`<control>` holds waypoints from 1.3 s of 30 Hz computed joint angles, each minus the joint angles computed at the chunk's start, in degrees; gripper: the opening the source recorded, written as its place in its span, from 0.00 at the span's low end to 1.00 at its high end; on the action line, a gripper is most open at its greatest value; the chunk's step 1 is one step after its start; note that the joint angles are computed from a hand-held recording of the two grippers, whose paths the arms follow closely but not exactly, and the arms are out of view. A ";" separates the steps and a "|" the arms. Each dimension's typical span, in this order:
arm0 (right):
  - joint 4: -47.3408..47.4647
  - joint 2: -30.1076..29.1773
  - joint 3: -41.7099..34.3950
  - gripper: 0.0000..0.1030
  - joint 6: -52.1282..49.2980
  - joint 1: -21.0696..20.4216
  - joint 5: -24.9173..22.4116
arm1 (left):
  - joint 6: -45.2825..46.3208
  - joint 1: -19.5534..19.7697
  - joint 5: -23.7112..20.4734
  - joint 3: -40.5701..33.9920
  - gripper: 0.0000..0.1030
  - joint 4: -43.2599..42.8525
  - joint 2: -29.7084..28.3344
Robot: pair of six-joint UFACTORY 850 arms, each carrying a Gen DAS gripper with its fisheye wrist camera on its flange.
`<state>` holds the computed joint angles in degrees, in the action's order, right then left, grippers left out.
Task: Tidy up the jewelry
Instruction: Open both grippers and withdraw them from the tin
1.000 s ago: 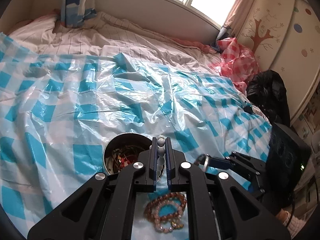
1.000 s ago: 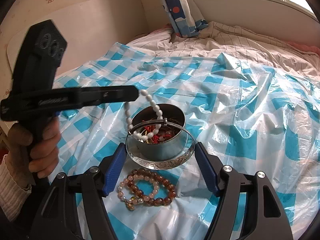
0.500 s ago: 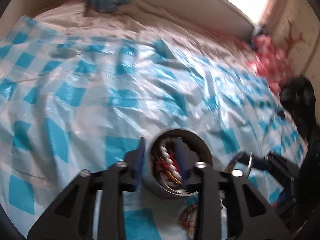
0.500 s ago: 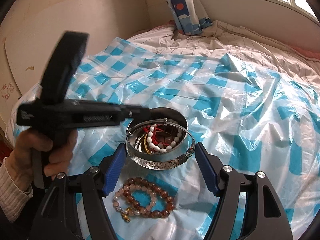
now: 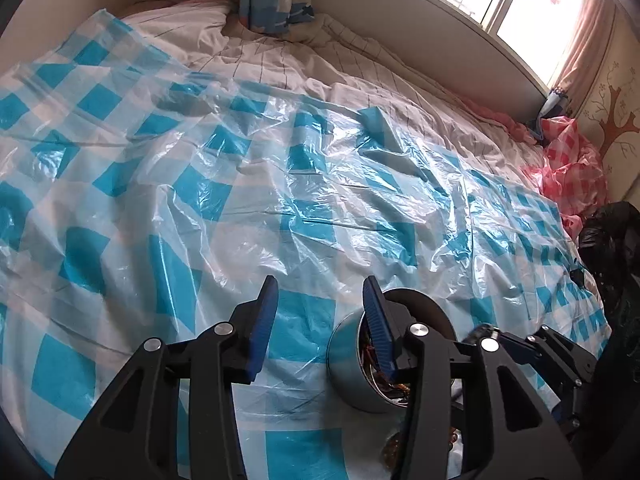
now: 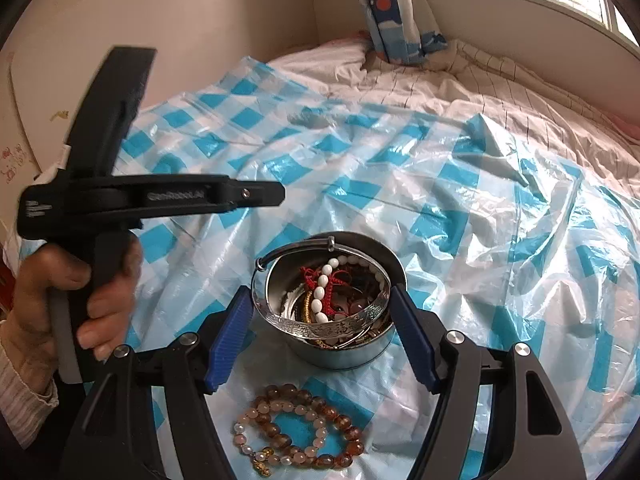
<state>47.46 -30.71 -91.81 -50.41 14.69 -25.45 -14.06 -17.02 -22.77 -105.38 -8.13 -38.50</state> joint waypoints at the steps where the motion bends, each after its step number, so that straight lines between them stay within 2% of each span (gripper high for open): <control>1: -2.45 -0.75 -1.13 0.66 2.36 0.19 -0.57 | 0.06 -0.06 0.00 -0.03 0.41 0.25 0.01; 5: -11.51 -3.40 -4.95 0.66 10.41 1.08 -2.36 | -0.59 -0.22 0.00 -0.06 0.41 1.35 0.11; 7: -12.99 -3.68 -5.14 0.67 11.90 1.29 -1.76 | -1.20 -0.25 -0.29 -0.28 0.42 1.94 -0.01; 10: -10.66 -3.03 -3.90 0.75 10.18 1.02 -0.43 | -2.40 -0.13 -0.88 -0.64 0.42 3.09 -0.20; 17: -7.54 -2.15 -2.58 0.75 8.58 0.67 2.08 | -4.55 -0.23 -1.49 -1.00 0.45 5.55 -0.48; 19: -5.25 -0.90 -0.84 0.78 7.12 0.35 3.39 | -5.57 -0.48 -1.49 -1.04 0.45 7.28 -0.50; 22: -2.03 1.16 2.03 0.84 4.98 -0.37 4.80 | -11.54 -1.44 -2.07 -1.32 0.45 15.74 -0.64; 28: -2.21 2.07 3.16 0.86 5.70 -0.76 6.40 | -24.88 -3.60 -3.69 -1.00 0.49 34.50 -0.31; 34: -2.67 1.77 3.10 0.88 6.03 -0.56 7.16 | -29.89 -5.22 -6.06 -1.53 0.54 44.41 -0.75; 39: -2.65 1.70 3.27 0.90 6.01 -0.62 7.48 | -31.37 -6.25 -7.93 -2.13 0.57 48.77 -1.42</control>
